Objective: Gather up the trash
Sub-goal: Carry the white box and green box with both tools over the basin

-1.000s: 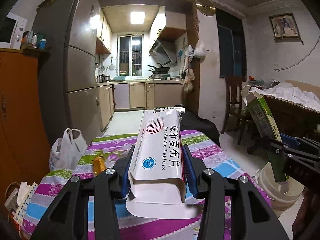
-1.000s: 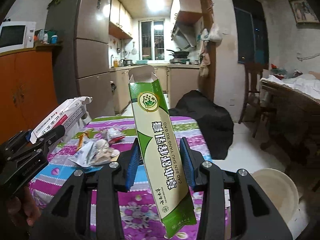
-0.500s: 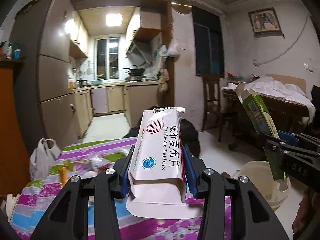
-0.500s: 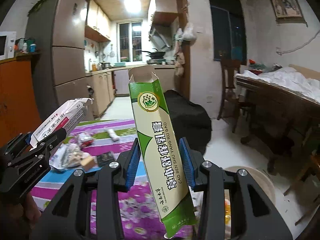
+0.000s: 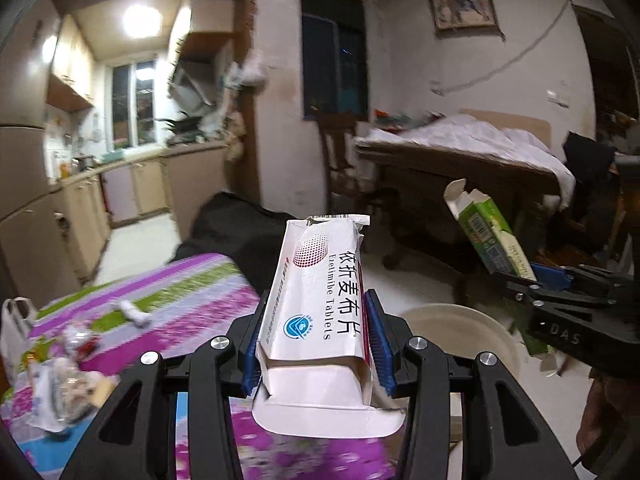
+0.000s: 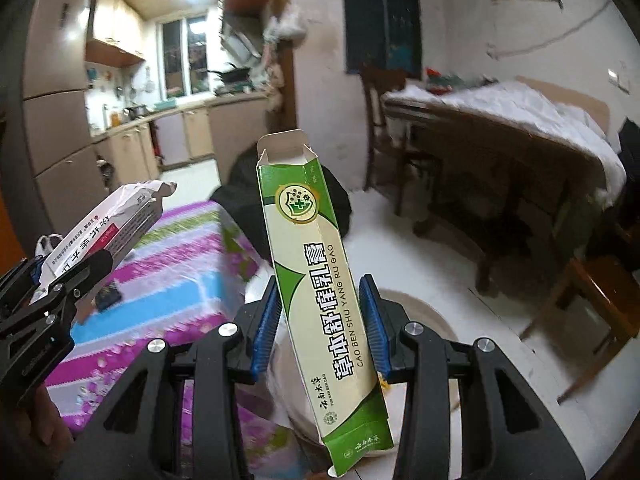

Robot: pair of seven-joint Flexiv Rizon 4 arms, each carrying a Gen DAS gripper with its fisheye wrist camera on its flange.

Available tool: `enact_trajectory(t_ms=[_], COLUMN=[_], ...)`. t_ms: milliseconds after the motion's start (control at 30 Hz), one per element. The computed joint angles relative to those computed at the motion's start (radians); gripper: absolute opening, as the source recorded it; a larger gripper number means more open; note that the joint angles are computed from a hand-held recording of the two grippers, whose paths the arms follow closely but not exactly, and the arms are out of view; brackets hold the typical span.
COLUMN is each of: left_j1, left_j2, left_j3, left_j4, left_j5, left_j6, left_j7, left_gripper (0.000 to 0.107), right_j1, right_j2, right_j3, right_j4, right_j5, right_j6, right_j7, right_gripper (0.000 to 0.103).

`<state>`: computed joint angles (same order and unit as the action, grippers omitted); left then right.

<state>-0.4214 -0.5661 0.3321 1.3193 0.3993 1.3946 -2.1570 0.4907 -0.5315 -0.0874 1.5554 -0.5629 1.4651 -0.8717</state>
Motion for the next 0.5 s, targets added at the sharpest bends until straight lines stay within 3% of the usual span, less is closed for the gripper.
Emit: enact_trajectory(t_ms=[267,500], left_j1=[0.090,0.158], left_j2=[-0.193,-0.259], left_j3=[-0.194,-0.307], left_j4=[-0.232,-0.257], left_j5=[-0.218,-0.342], left_j6=[-0.136,-0.195], left_j7=[0.248,0.410], left_gripper=[0.046,0.046], right_j1=[-0.117,-0.160], right_j2=[-0.048,-0.098], right_j3=[0.148,0.202], right_j4=[-0.089,-0.175], right_j5=[0.138,0.254], right_j6=[-0.201,-0.348], right_j7=[-0.153,-0.272], right_gripper=[0.038,0.038])
